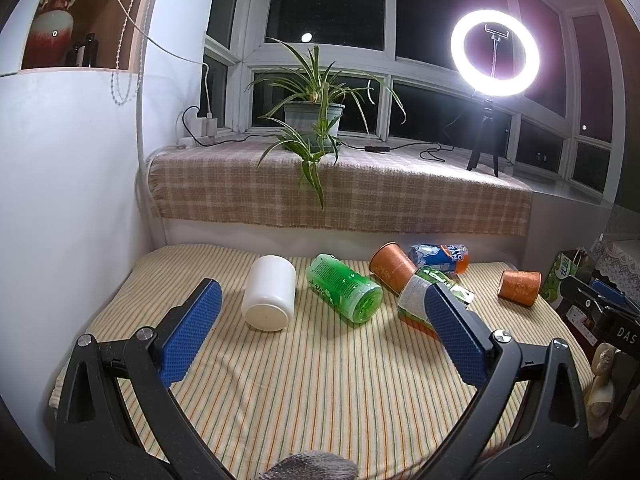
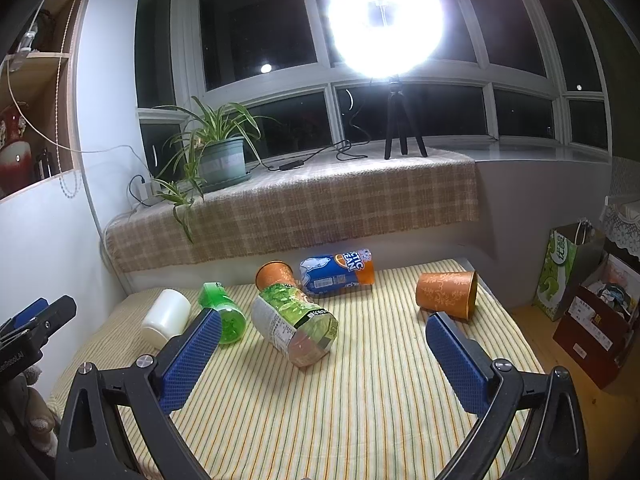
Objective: Flip cup upright
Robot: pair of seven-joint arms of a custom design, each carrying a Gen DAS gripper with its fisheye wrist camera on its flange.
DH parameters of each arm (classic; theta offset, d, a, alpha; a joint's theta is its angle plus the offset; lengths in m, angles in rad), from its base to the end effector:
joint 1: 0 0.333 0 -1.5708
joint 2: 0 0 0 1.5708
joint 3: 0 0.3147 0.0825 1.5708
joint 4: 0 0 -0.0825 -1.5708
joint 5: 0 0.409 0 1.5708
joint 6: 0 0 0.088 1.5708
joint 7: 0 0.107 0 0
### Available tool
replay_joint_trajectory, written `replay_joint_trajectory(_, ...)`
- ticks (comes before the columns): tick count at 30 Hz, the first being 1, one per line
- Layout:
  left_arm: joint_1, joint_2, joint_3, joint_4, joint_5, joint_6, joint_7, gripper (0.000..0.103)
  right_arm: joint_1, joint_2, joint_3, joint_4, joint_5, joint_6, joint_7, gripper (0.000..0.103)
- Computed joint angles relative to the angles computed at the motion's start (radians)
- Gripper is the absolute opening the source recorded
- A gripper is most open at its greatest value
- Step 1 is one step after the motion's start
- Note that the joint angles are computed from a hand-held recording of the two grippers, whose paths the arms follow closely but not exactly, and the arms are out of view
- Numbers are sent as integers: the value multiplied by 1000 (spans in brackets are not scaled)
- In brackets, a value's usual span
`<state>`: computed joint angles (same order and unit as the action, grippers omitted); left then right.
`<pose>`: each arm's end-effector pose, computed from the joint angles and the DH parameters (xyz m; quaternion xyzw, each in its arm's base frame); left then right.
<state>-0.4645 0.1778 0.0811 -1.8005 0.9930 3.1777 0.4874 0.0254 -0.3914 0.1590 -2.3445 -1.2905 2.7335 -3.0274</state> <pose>0.5818 -0.3218 0.5460 -0.4846 0.6739 -0.4796 0.2848 0.4791 0.1333 0.5347 -0.4506 0.7134 -0.4059 0.3510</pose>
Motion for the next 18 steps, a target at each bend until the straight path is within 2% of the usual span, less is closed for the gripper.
replay_joint_trajectory(16,-1,6,-3,2,-18,0,18,103,1,1,-2,-3,8,4,2,103)
replay_joint_trajectory(17,-12,11,10,8,-1,4,0,103,1,2,-2,-2,9,3,1,103)
replay_joint_trajectory(18,-53,36,58,28,80,15,-88,103,2,1,-2,-4,12,4,1,103)
